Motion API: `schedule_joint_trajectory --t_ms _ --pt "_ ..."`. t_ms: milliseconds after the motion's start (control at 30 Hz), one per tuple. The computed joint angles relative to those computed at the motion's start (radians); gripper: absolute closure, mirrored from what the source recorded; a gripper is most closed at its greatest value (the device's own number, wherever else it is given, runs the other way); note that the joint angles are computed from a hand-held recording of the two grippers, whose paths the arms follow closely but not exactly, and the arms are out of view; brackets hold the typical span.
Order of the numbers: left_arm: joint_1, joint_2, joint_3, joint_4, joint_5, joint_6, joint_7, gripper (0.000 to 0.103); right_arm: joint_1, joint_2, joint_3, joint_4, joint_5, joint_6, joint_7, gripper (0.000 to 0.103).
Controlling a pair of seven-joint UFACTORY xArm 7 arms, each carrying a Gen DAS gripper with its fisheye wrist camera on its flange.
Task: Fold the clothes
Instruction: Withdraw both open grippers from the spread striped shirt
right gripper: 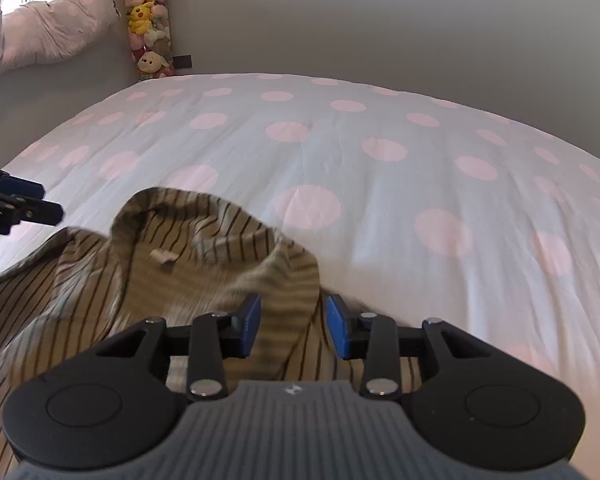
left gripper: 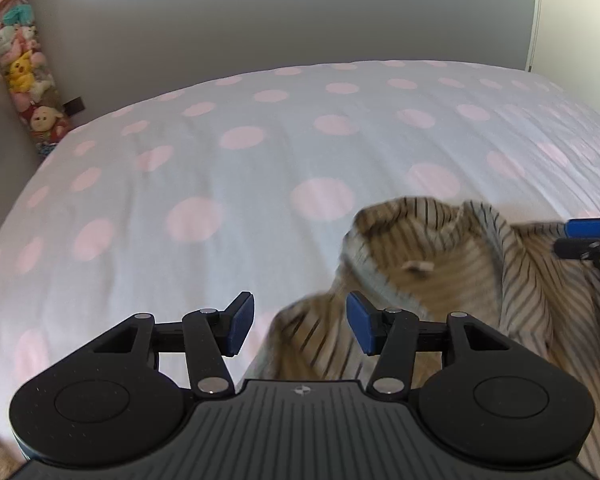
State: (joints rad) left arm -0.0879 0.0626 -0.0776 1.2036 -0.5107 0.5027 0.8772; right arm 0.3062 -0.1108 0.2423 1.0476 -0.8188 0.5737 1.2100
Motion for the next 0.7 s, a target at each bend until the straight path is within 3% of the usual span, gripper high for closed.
schedule_joint_trajectory --t_ms 167,233,433,567,700 --pt "0.065 -0.164 0.090 -0.127 -0.009 0.085 0.053 0.053 0.038 -0.218 0.086 -0.165 0.102 0.042 0.091 0.055" --pt "0.088 -0.226 0.132 -0.183 0.005 0.097 0.065 0.054 0.054 -0.300 0.144 -0.224 0.153 0.075 0.132 0.049" --pt "0.146 -0.342 0.245 -0.310 0.009 0.161 0.099 0.053 0.108 -0.429 0.333 -0.310 0.316 0.197 0.296 0.049" --pt "0.147 -0.373 0.284 -0.385 -0.052 0.125 0.144 0.053 0.098 -0.378 0.466 -0.261 0.277 0.325 0.411 0.049" --pt "0.113 -0.384 0.301 -0.453 -0.117 0.034 0.253 0.052 0.115 -0.325 0.488 -0.236 0.191 0.370 0.466 0.049"
